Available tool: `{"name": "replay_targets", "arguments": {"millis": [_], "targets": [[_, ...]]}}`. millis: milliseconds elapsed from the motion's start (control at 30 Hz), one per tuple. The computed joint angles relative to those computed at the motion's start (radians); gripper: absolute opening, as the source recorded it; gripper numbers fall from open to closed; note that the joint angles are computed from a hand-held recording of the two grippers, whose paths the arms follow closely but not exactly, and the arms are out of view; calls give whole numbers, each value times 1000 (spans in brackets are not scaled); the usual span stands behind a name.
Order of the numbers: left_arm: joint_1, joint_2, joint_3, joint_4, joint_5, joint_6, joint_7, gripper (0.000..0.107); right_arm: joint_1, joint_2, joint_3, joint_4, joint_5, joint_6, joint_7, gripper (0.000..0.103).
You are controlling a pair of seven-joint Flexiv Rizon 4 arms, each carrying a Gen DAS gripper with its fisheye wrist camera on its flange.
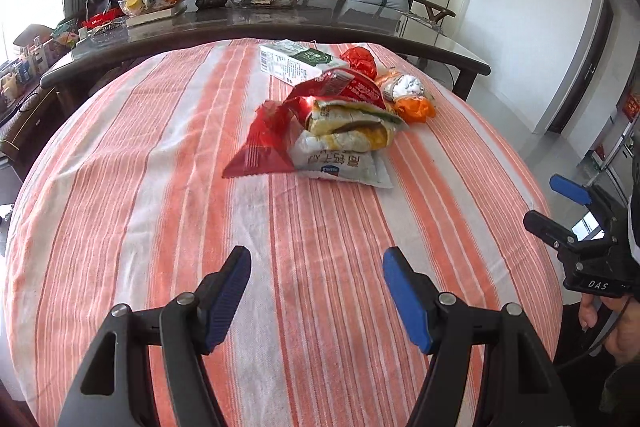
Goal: Collect trash
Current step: 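Return both tools to the table toward the red snack wrapper, then grasp the long red snack wrapper with the left tool and lift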
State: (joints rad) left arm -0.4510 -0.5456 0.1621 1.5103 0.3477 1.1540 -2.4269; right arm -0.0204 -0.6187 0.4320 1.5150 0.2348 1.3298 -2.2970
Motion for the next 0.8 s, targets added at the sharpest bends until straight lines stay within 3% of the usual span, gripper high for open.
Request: {"name": "replay_targets", "arguments": {"millis": [167, 300, 500, 567, 600, 633, 800], "targets": [[134, 24, -65, 2, -108, 77, 144, 70, -6, -1, 2, -9, 14, -16, 1, 98], [246, -33, -173, -63, -273, 5, 384, 68, 1, -1, -8, -8, 13, -13, 1, 98], [267, -114, -194, -118, -415, -71, 515, 68, 2, -2, -10, -7, 12, -1, 5, 98], [262, -125, -188, -121, -435, -73, 532, 54, -1, -4, -9, -9, 12, -3, 8, 98], [269, -126, -200, -110, -454, -62, 550, 26, -1, -4, -11, -10, 11, -3, 11, 98], [271, -127, -203, -105, -468, -63, 559, 13, -1, -4, -12, -10, 10, -3, 13, 98], [208, -80, -117, -28, -432, 15, 472, 12, -12, -2, -5, -9, 14, 2, 10, 98]]}}
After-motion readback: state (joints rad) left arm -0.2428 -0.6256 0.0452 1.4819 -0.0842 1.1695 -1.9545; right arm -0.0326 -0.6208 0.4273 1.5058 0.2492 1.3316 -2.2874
